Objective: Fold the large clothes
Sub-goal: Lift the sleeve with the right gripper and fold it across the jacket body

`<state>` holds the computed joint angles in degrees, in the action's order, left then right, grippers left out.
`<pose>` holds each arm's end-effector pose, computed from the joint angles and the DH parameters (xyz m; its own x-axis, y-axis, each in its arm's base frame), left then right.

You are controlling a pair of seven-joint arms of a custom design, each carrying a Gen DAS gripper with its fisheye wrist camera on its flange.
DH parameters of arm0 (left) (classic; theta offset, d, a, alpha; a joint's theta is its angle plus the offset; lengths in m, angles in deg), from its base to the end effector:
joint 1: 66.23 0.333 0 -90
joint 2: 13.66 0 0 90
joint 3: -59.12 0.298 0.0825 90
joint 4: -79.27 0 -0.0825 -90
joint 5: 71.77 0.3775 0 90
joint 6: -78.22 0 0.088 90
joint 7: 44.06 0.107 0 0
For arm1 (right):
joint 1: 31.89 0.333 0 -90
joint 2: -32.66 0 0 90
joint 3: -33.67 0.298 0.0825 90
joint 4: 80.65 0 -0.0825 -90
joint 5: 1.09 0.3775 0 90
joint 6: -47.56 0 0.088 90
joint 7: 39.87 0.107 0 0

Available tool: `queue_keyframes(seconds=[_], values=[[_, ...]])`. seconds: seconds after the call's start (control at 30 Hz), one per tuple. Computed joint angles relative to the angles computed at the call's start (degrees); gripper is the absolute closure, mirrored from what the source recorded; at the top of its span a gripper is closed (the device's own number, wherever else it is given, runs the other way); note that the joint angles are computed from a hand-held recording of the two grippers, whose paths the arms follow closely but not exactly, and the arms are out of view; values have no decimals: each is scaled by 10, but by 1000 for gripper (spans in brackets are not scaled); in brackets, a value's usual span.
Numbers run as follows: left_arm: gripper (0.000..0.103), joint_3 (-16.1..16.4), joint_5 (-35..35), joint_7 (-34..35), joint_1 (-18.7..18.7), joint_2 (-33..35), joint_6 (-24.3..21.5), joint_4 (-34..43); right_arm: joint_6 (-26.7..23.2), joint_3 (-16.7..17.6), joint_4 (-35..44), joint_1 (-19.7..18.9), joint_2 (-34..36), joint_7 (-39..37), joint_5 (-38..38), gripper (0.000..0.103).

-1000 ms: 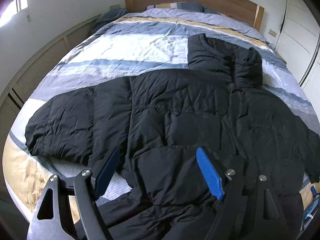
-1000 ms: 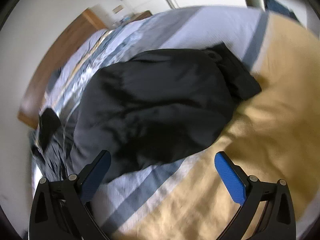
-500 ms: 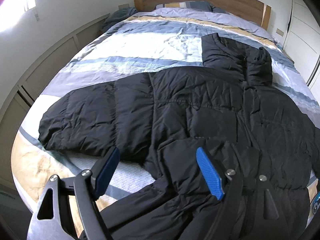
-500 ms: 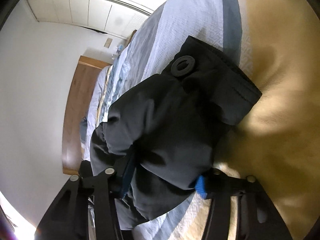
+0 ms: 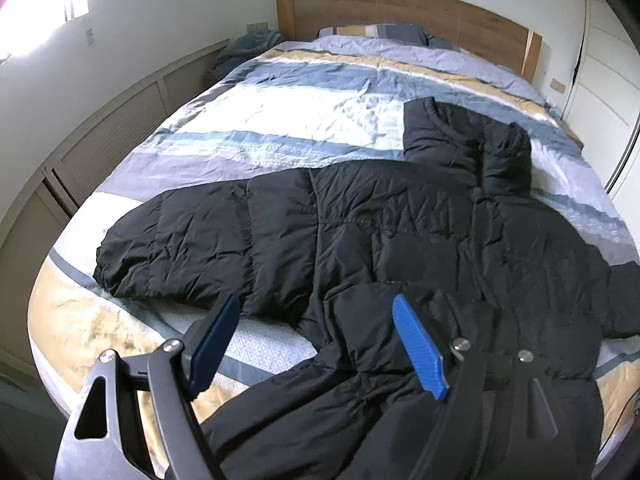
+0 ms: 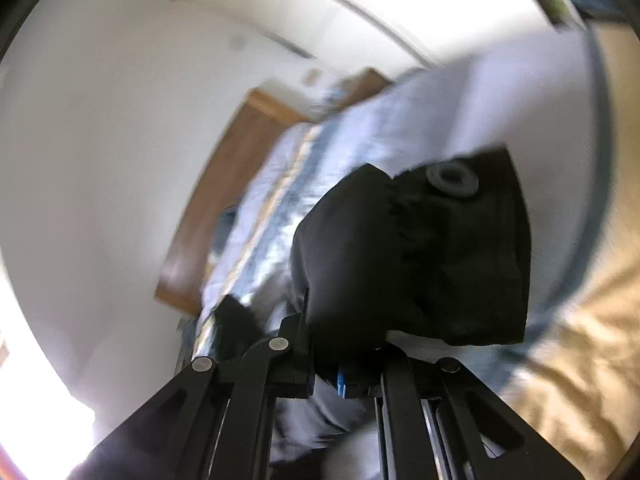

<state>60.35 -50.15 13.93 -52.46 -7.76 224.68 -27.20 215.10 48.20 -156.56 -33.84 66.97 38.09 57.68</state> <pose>0.6058 0.1564 0.5133 0.5438 -0.8389 -0.0227 -0.6721 -0.4192 -0.6104 0.7453 0.0582 0.4696 -0.0955 -0.6010 -0.7935 -0.5532 0.6948 -0.4596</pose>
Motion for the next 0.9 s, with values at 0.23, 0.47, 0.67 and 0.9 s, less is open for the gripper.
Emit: queue_keyframes(seconds=[0.23,0.47,0.67,0.9], values=[[25,-1,-16,10,4,-64,26,-64,-51,7,61,38,-19,-57,-58,95],[25,2,-27,5,12,-112,35,-108,-113,10,87,84,-36,-119,-92,95],[25,4,-32,5,16,-141,42,-136,-168,9,60,115,-54,-159,-125,95],[25,3,-40,10,18,-164,41,-160,-223,-36,2,200,-67,-153,-210,95]])
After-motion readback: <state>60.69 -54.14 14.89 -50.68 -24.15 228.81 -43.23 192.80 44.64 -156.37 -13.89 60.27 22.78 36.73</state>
